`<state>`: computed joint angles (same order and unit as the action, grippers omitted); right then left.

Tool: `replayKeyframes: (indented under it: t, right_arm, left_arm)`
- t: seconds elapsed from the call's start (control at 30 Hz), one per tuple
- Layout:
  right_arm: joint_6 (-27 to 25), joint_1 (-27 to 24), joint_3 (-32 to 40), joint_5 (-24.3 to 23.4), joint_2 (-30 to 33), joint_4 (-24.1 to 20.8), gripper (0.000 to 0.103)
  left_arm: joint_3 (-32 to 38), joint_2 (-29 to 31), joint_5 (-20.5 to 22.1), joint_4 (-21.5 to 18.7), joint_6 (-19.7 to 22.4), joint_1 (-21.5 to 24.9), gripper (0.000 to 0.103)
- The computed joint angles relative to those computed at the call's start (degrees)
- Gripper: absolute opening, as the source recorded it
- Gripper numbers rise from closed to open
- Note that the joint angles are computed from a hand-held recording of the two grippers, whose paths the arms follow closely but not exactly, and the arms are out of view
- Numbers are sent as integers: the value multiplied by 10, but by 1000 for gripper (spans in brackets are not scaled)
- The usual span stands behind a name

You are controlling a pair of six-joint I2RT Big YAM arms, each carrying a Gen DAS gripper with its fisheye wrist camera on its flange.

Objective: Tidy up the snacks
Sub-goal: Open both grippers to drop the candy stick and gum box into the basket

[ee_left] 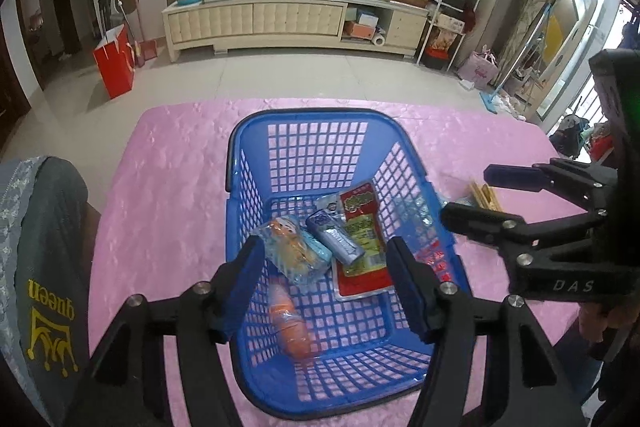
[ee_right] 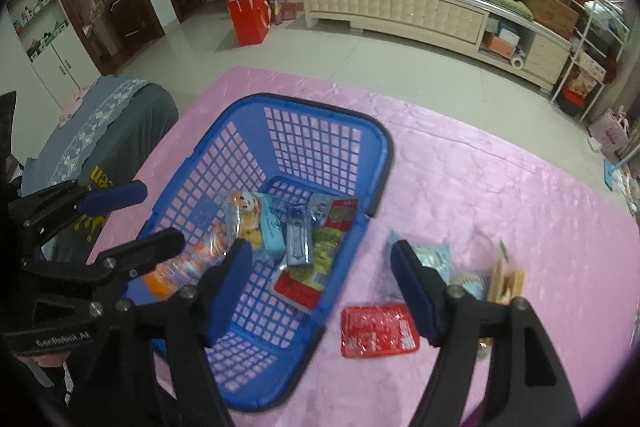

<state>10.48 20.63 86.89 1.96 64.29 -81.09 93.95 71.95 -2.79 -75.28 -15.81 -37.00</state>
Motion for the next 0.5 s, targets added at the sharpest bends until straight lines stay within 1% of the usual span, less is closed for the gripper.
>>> replayKeyframes:
  t: [0.17, 0.27, 0.4, 0.5]
  right_arm:
    - [5, -8, 0, 7, -27, -13, 76]
    - [5, -13, -1, 12, -45, -21, 76]
    - [-1, -30, -7, 12, -71, -33, 76]
    - [-8, -49, -13, 10, -92, -44, 76]
  left_arm:
    - [12, -7, -21, -9, -10, -32, 61]
    - [24, -6, -38, -15, -18, -59, 61]
    - [33, -4, -56, -19, -24, -89, 64]
    - [41, 1, -61, -19, -29, -112, 65]
